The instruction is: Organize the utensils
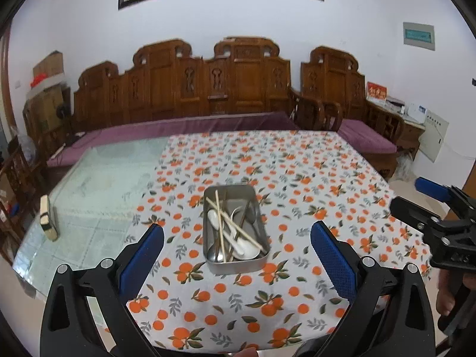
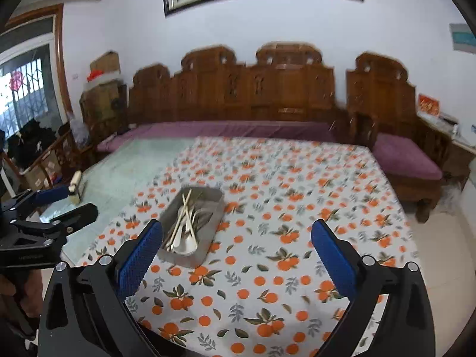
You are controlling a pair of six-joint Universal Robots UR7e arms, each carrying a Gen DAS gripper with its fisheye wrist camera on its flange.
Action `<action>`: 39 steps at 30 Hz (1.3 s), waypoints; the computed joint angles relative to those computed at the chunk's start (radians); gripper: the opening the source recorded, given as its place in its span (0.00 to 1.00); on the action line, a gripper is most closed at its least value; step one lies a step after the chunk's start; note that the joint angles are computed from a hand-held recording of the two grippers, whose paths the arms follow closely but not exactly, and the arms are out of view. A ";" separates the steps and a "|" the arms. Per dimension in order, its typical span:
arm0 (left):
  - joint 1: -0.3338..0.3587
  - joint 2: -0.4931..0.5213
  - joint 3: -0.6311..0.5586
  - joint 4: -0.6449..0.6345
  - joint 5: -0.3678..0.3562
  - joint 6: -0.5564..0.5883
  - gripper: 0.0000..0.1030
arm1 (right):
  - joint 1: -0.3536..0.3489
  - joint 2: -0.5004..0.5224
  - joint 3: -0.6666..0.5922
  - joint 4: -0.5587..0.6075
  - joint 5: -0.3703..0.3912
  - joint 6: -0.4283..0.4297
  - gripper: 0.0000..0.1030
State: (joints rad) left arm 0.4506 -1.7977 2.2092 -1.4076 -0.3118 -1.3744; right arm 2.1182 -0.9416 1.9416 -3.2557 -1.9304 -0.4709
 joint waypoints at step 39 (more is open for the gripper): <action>-0.196 0.065 -0.101 0.490 0.004 -0.480 0.92 | 0.046 -0.121 0.132 -0.192 -0.018 -0.005 0.97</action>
State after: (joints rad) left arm 0.2544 -1.7327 2.1081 -0.9177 -0.3075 -1.8542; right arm 2.1639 -1.0631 2.0733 -3.4473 -1.9488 -0.4763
